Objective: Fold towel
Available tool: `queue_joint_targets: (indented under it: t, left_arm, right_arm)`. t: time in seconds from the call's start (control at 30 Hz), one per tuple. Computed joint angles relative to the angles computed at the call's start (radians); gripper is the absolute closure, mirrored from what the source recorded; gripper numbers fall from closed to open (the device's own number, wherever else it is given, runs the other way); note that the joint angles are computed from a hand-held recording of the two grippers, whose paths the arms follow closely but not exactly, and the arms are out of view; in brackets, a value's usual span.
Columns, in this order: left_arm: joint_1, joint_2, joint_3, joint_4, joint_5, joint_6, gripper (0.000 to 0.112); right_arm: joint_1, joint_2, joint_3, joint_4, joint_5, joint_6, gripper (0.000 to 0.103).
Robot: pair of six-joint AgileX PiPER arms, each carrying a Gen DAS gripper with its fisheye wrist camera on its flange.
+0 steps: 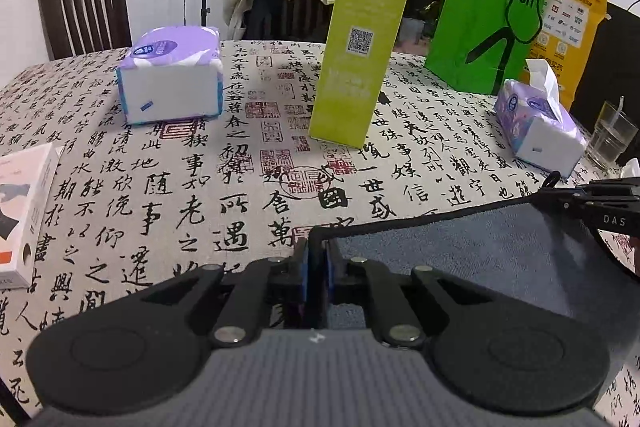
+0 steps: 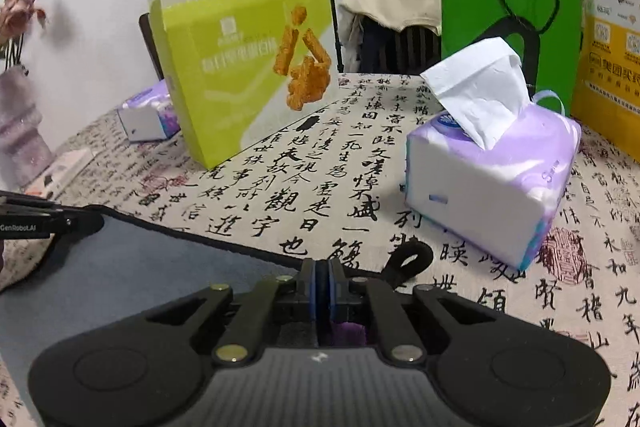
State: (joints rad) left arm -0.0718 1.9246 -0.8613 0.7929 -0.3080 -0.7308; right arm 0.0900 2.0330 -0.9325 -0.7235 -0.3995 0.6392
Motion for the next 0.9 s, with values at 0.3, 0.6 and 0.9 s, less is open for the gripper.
queue_joint_targets:
  t: [0.3,0.6,0.9]
  left_arm:
    - [-0.001,-0.047,0.043,-0.069,0.016,0.072,0.072]
    - [-0.011,-0.184,0.169,-0.175,-0.005,0.195,0.057]
    - [-0.075,-0.313,0.309,-0.481,-0.062,0.472,0.018]
  right_arm:
    - [0.022,-0.03,0.01,0.119,0.05,-0.117,0.076]
    - [0.034,-0.149,0.131,0.269,0.031,-0.262,0.057]
    - [0.077,-0.302,0.305,0.524,-0.05,-0.497,0.011]
